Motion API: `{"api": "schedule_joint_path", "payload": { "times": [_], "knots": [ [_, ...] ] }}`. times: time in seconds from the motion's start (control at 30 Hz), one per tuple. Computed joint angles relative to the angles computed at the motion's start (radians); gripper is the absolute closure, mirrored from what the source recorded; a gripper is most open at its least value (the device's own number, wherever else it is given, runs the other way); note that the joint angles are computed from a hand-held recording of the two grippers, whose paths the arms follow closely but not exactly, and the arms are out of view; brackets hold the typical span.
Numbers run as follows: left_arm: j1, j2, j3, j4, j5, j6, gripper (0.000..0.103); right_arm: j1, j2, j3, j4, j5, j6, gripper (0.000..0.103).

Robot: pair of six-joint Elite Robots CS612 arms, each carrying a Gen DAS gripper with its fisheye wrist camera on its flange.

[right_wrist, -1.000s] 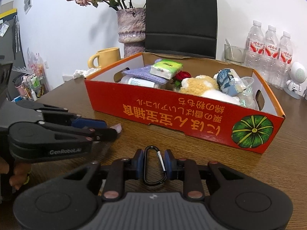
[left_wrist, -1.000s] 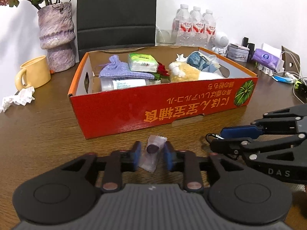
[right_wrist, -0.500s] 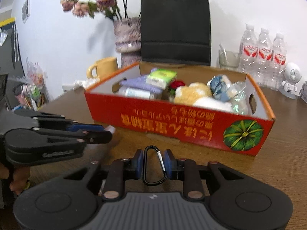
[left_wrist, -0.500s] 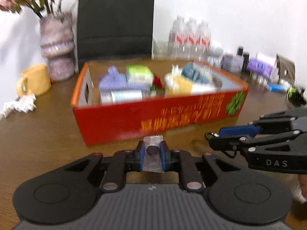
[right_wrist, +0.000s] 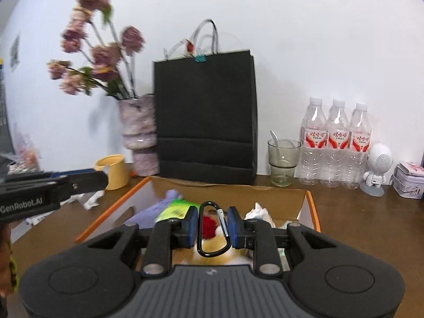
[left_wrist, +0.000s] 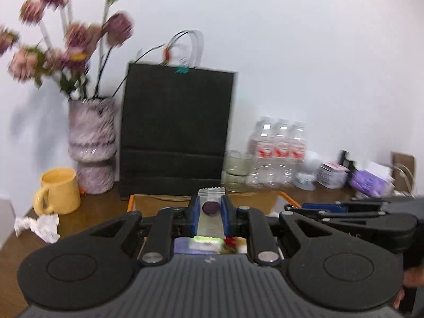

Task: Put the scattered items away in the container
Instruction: 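Carry the packet and carabiner into the box and open both tools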

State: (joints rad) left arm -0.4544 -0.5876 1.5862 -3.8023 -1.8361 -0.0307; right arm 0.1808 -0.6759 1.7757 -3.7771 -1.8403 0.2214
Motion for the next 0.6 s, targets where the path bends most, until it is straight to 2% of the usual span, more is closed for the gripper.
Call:
{"api": "schedule_joint_path", "payload": {
  "times": [0.07, 0.2, 0.37, 0.6],
  "knots": [
    [-0.004, 0.022, -0.046, 0.063, 0.030, -0.035, 0.086, -0.010, 0.022, -0.045, 0.047, 0.007, 0.018, 0.080],
    [-0.003, 0.054, -0.116, 0.175, 0.059, -0.031, 0.086, -0.029, 0.064, -0.123, 0.137, 0.037, 0.032, 0.080],
    [0.001, 0.085, -0.179, 0.288, 0.088, -0.040, 0.086, -0.039, 0.090, -0.173, 0.212, 0.039, 0.022, 0.080],
    [0.000, 0.095, -0.197, 0.362, 0.096, -0.038, 0.086, -0.046, 0.097, -0.182, 0.254, 0.046, 0.036, 0.080]
  ]
}}
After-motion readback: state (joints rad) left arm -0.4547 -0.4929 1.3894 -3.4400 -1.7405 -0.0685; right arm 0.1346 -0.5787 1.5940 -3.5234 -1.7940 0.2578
